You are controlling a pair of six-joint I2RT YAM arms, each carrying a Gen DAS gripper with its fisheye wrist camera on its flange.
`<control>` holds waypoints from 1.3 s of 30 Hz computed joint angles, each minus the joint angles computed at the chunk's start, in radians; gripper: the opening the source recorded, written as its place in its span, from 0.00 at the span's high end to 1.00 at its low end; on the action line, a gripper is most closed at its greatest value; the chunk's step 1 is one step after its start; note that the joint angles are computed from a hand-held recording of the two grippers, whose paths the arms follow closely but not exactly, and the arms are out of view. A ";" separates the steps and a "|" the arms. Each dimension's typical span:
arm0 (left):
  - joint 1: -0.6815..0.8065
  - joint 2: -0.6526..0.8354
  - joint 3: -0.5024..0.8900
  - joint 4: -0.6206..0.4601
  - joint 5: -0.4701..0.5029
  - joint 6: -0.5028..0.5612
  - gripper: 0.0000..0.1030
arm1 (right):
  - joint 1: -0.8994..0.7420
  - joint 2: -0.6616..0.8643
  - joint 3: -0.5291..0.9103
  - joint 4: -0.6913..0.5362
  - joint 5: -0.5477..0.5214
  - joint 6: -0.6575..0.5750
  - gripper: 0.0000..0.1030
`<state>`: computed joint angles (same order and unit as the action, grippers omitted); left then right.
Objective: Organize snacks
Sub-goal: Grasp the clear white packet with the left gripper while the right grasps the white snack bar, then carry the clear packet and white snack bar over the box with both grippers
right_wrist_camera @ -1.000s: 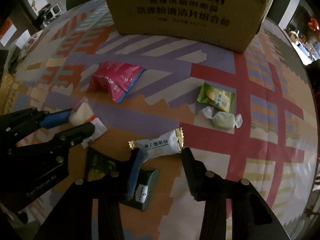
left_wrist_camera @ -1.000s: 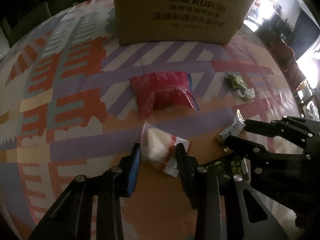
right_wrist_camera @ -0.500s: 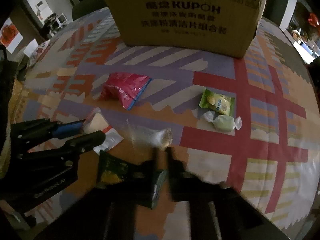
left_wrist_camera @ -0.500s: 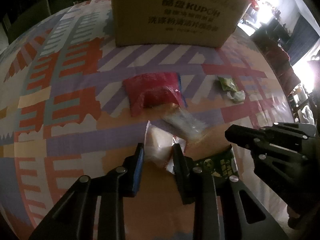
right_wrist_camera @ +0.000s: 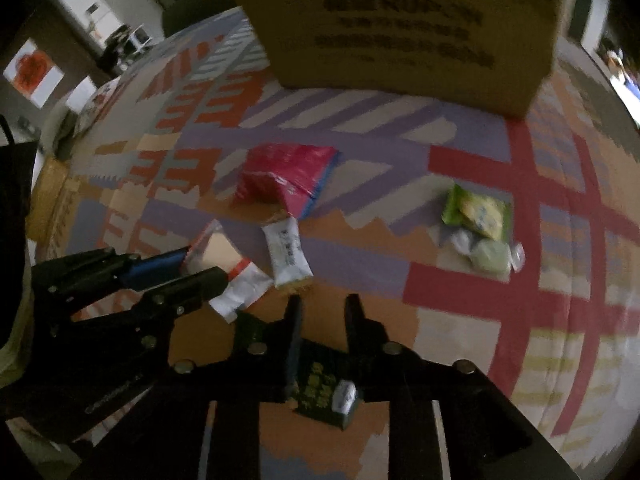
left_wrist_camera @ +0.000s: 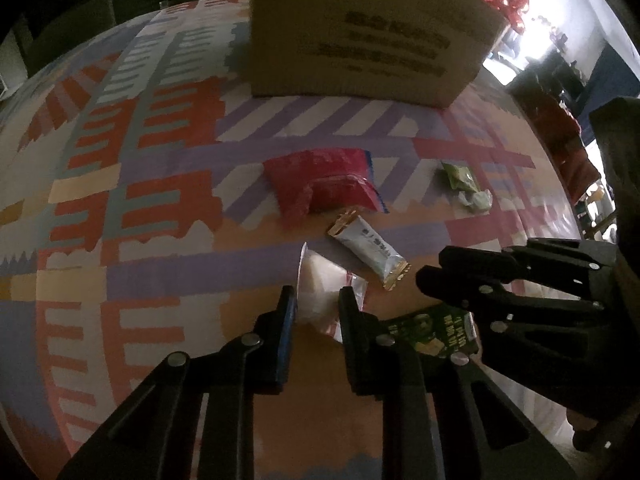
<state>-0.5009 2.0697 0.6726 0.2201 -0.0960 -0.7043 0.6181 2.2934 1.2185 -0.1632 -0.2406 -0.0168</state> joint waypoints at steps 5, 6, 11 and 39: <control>0.022 -0.026 -0.050 0.037 0.004 -0.013 0.80 | 0.024 0.040 0.074 -0.040 -0.006 -0.026 0.72; 0.024 -0.029 -0.058 0.045 0.005 -0.016 0.81 | 0.028 0.045 0.084 -0.043 -0.002 -0.028 0.72; 0.036 -0.053 -0.091 0.063 0.002 -0.030 0.81 | 0.054 0.088 0.154 -0.076 0.020 -0.053 0.72; 0.011 -0.278 -0.116 -0.016 -0.085 -0.023 0.83 | 0.037 -0.147 -0.056 0.060 0.026 -0.022 0.81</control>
<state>-0.4899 1.7918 0.5564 0.2041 -0.1809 -0.7274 0.6550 2.1461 1.1629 -0.1035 -0.2143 -0.0389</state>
